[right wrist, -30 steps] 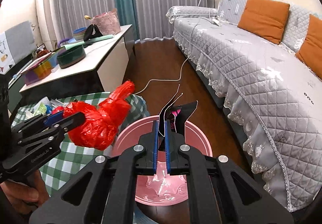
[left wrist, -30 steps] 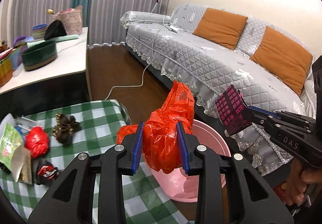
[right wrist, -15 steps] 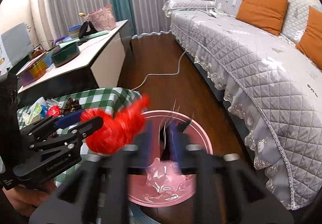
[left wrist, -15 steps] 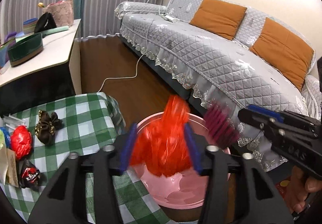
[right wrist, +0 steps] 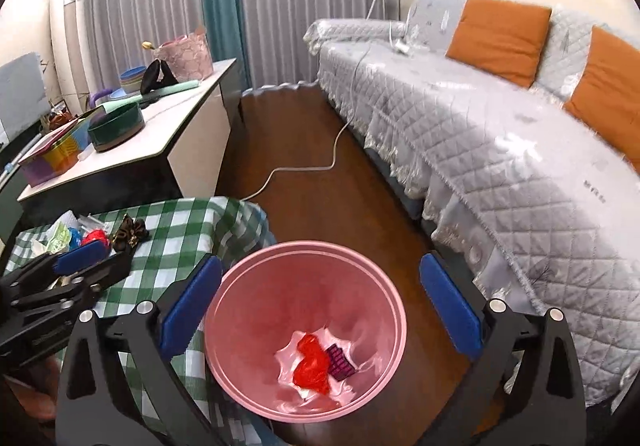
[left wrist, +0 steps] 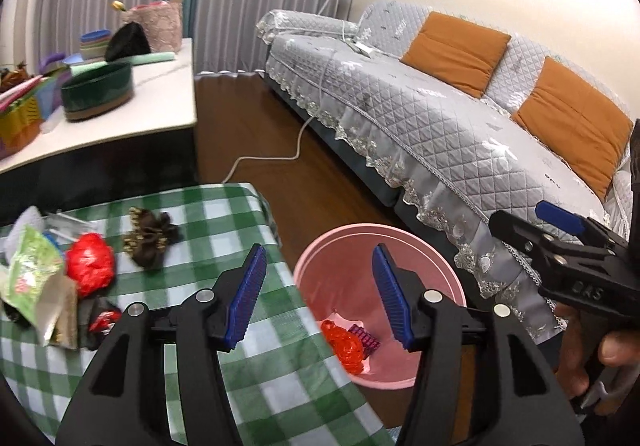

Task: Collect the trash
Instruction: 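Grasp the black-and-red snack wrapper with the right tool while the left tool grasps the green panda package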

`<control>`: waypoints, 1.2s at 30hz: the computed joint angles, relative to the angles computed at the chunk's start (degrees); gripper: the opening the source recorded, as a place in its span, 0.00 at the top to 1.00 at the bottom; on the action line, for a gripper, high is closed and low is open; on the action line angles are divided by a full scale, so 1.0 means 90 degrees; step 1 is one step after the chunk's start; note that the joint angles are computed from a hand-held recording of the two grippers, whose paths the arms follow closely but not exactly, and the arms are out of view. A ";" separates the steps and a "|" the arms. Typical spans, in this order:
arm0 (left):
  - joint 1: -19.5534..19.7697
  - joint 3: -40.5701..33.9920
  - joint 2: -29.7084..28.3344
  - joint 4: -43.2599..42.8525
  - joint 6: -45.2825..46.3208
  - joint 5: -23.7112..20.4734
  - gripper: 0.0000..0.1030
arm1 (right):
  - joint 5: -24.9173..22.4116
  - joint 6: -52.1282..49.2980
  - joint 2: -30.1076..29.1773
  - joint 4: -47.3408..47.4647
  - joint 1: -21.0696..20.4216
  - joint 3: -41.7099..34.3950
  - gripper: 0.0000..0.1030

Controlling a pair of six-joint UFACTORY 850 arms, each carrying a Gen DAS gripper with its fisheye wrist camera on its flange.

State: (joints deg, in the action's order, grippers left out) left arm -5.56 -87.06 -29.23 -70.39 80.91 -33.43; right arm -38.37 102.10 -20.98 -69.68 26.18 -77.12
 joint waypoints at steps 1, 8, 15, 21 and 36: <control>0.0045 0.0060 0.0071 -0.0027 0.0044 -0.0004 0.47 | -0.0155 -0.0046 -0.0043 0.0034 0.0056 -0.0091 0.05; 0.0496 0.0425 0.0531 -0.0128 0.0291 -0.0039 0.42 | -0.0358 -0.0404 -0.0187 0.0317 0.0313 -0.0479 0.05; 0.1075 0.0583 0.0798 -0.0136 0.0474 -0.0147 0.41 | -0.0058 0.0065 -0.0243 -0.0228 0.0616 -0.0709 0.07; 0.1598 0.0502 0.0862 -0.0405 0.0839 -0.0255 0.41 | 0.0038 -0.0268 -0.0601 -0.0041 0.0803 -0.1307 0.20; 0.2211 -0.1413 -0.0378 0.0119 -0.0089 0.0081 0.41 | 0.0925 -0.0587 -0.1398 0.0171 0.0918 -0.2204 0.52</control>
State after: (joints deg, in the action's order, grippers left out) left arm 14.34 -99.78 -32.63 -69.32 80.11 -32.70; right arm -30.05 96.81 -33.57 -68.14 34.44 -96.95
